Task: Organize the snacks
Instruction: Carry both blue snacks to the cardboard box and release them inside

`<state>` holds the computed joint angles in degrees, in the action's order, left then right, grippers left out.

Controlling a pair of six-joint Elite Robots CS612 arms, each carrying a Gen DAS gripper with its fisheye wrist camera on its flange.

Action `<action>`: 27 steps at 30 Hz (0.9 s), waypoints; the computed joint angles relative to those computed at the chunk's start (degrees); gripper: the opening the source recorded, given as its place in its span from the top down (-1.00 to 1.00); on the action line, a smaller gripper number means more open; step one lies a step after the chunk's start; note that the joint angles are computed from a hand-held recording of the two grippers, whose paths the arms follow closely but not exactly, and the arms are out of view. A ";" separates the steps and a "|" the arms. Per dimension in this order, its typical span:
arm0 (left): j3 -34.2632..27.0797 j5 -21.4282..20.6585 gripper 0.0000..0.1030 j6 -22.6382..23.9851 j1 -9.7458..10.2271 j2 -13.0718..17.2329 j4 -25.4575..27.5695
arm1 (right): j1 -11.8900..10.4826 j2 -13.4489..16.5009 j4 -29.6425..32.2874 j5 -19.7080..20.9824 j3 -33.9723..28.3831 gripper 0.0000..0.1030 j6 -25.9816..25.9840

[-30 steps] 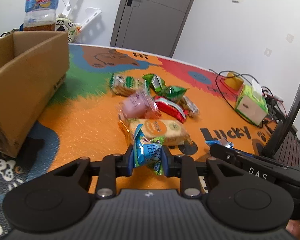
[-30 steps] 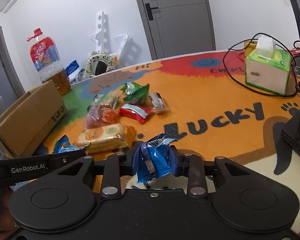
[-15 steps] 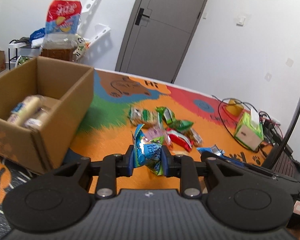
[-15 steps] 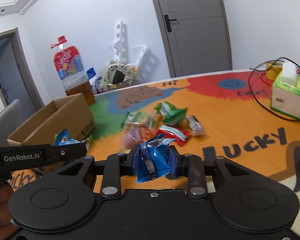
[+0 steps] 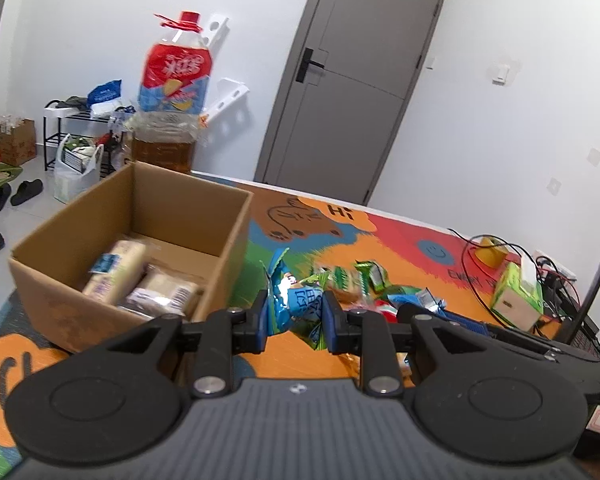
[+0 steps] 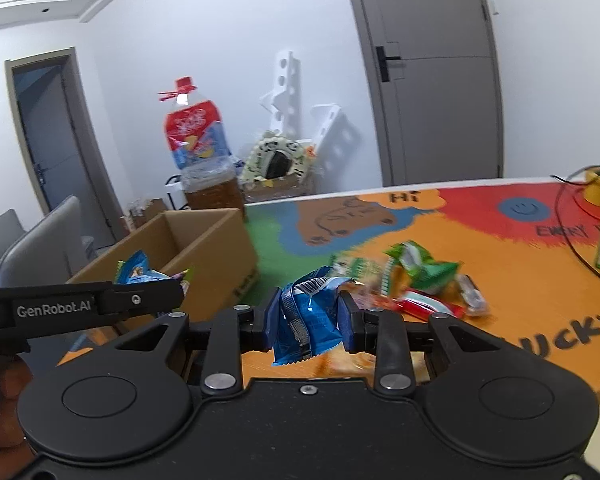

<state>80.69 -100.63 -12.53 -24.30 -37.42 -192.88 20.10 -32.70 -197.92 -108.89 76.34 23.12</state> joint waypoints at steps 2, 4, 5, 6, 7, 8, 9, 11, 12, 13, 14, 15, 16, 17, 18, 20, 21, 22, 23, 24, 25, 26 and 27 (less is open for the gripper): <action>-0.07 0.16 0.51 -0.37 0.33 -0.04 -0.16 | 0.23 0.23 0.40 0.03 -0.89 0.40 -0.76; -0.17 0.49 0.51 -0.37 0.62 -0.05 -0.33 | 0.41 0.49 0.71 0.17 -1.79 0.40 -1.44; -0.19 0.58 0.51 -0.33 0.77 -0.07 -0.34 | 0.49 0.61 0.83 0.29 -2.23 0.40 -1.75; -0.26 0.80 0.51 -0.33 0.89 -0.08 -0.28 | 0.57 0.74 1.03 0.33 -2.68 0.40 -1.99; -0.39 0.86 0.51 -0.49 1.08 -0.04 -0.22 | 0.64 0.88 1.21 0.41 -3.13 0.40 -2.23; -0.53 0.76 0.51 -0.74 1.27 0.00 0.02 | 0.69 1.04 1.42 0.52 -3.63 0.40 -2.47; -0.71 0.75 0.51 -1.06 1.49 0.05 0.46 | 0.72 1.19 1.67 0.58 -4.03 0.40 -2.48; -0.93 0.85 0.51 -1.25 1.89 0.15 0.66 | 0.82 1.53 2.53 0.58 -5.03 0.40 -2.41; -1.07 0.83 0.51 -1.26 2.13 0.21 0.64 | 0.88 1.69 2.77 0.54 -5.48 0.40 -2.53; -1.29 0.83 0.51 -1.31 2.37 0.33 0.64 | 0.96 1.93 2.96 0.57 -6.06 0.40 -2.79; -1.55 0.96 0.51 -1.29 2.57 0.44 0.82 | 1.00 2.08 3.15 0.68 -6.48 0.40 -2.90; -1.86 1.22 0.51 -1.29 2.73 0.56 1.07 | 1.01 2.23 3.32 0.81 -6.90 0.40 -2.88; -2.25 1.49 0.51 -1.29 2.91 0.73 1.34 | 1.03 2.46 3.61 0.96 -7.48 0.40 -2.87; -2.65 1.75 0.51 -1.27 3.06 0.92 1.57 | 1.07 2.65 3.90 1.04 -7.99 0.40 -2.96; -3.03 1.96 0.51 -1.29 3.19 1.12 1.76 | 1.09 2.89 4.24 1.18 -8.62 0.40 -3.11; -3.98 2.38 0.51 -1.23 3.51 1.53 2.51 | 1.11 3.32 4.66 1.52 -9.61 0.40 -3.11; -4.30 2.54 0.51 -1.23 3.62 1.66 2.79 | 1.11 3.53 4.91 1.73 -10.13 0.40 -3.14; -4.88 2.79 0.51 -1.10 3.74 1.91 3.28 | 1.08 3.78 5.18 2.04 -10.77 0.40 -3.33; -5.29 3.04 0.51 -0.98 3.79 2.08 3.64 | 1.07 4.04 5.39 2.26 -11.35 0.40 -3.47; -5.82 3.35 0.51 -0.89 3.83 2.29 4.12 | 1.04 4.33 5.63 2.50 -11.98 0.40 -3.56; -6.41 3.50 0.51 -0.84 3.92 2.54 4.58 | 1.01 4.58 5.84 2.79 -12.57 0.40 -3.73; -6.96 3.59 0.50 -0.79 4.01 2.76 4.91 | 0.96 4.83 6.04 3.12 -13.17 0.40 -3.91; -7.63 3.81 0.50 -0.69 4.07 3.04 5.36 | 0.91 5.03 6.17 3.36 -13.63 0.40 -4.00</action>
<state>73.06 -96.82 -13.22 -20.24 -34.38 -187.53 21.01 -27.67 -191.74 -105.53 62.71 19.12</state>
